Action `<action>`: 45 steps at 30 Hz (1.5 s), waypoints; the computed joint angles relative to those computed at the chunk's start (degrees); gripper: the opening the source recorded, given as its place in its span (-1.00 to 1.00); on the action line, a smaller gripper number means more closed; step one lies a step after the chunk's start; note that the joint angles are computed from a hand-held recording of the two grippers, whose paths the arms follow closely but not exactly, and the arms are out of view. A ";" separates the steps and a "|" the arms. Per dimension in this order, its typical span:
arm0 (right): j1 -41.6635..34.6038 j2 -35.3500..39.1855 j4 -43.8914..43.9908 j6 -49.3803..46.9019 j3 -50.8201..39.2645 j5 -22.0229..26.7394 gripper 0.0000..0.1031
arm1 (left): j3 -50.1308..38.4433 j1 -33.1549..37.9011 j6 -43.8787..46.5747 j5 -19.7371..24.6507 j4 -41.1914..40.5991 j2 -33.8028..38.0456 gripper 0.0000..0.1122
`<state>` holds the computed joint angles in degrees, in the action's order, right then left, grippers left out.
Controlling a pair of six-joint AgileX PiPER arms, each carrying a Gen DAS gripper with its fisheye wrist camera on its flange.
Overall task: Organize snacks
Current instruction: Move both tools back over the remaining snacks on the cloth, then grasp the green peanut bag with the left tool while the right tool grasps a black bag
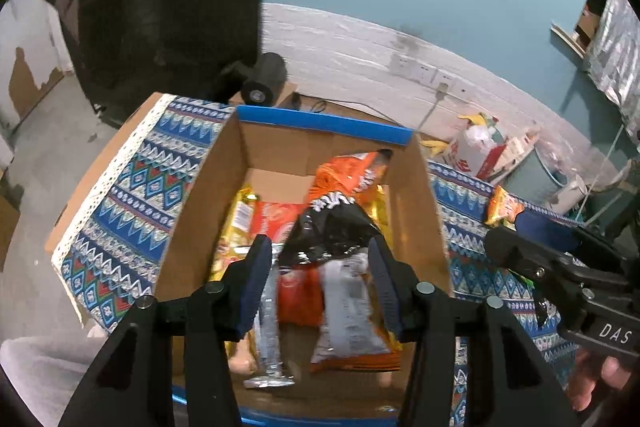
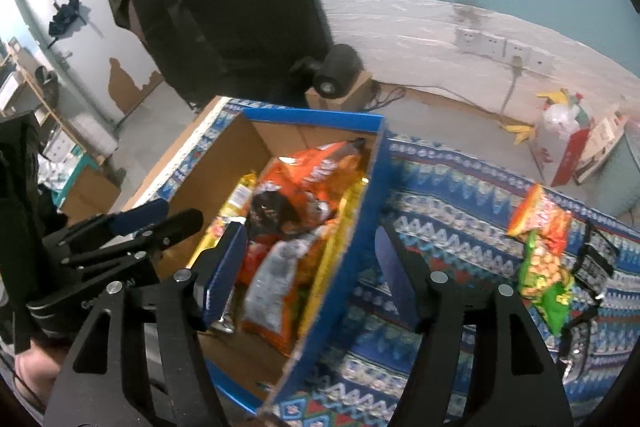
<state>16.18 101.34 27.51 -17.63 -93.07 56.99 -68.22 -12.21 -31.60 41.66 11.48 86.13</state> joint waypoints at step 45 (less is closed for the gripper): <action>-32.28 16.06 -8.07 -19.45 -11.84 8.33 0.41 | -50.59 -24.17 0.49 21.10 2.28 39.70 0.33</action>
<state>-16.10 117.40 19.44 -37.08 -104.91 65.32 -118.81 -36.38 -31.11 62.76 13.76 125.83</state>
